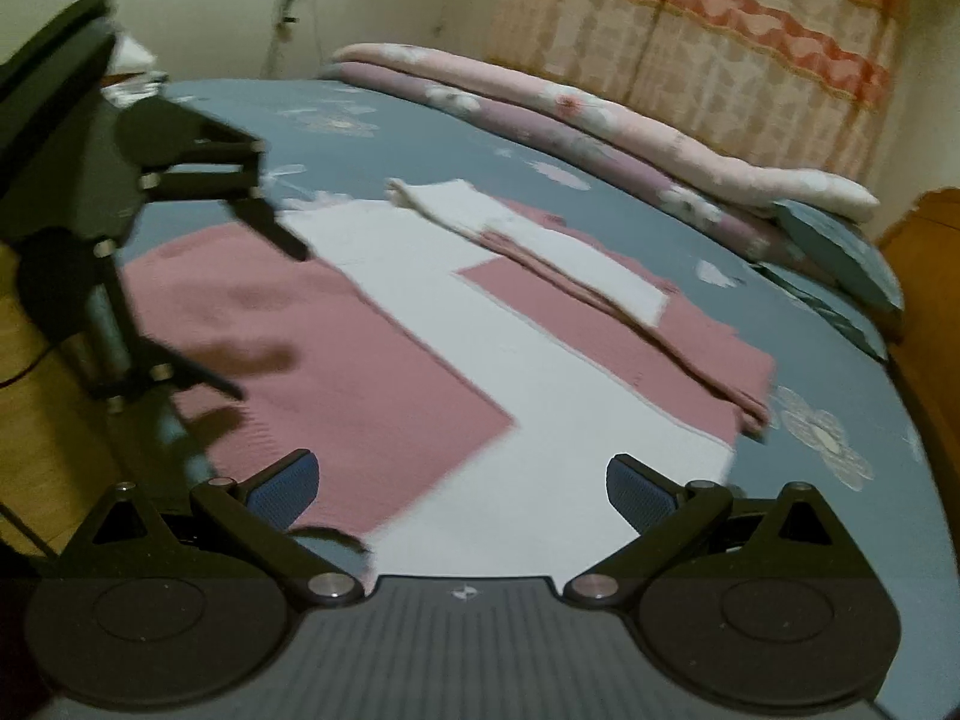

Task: Fold clothes
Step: 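Lower both tools to the pink hem corners to grasp them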

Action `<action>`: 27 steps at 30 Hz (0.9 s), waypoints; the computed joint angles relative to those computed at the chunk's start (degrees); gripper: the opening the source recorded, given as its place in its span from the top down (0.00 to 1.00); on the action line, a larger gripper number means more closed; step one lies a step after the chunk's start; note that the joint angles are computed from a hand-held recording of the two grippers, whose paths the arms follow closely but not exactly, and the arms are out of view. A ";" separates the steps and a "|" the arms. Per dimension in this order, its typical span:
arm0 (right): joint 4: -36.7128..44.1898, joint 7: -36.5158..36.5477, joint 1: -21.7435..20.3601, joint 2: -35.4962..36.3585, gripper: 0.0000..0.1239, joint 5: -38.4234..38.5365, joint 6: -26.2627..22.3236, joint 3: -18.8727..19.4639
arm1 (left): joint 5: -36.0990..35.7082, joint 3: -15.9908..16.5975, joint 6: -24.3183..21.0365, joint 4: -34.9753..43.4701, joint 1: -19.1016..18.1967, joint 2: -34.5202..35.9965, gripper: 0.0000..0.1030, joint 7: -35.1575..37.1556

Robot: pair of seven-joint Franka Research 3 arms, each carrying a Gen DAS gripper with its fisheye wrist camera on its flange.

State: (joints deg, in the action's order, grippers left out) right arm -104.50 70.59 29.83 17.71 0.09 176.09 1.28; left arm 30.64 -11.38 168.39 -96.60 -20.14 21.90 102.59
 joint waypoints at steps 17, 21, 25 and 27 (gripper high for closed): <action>0.93 -10.23 -4.71 0.72 0.17 8.12 -3.16 8.19 | -6.17 -1.12 -0.01 3.38 0.14 3.25 0.20 6.99; 2.69 -18.21 -7.58 1.67 0.24 13.83 -6.93 12.63 | -5.48 -0.04 -0.28 4.30 -0.19 3.86 0.21 4.13; 5.13 -22.07 -5.27 3.36 0.45 13.19 -11.06 11.10 | -5.38 -0.16 0.54 2.57 0.35 2.61 0.21 1.38; 6.33 -24.44 -4.90 4.23 0.51 13.50 -12.46 11.18 | -5.55 0.04 1.21 0.77 0.72 1.16 0.21 -0.53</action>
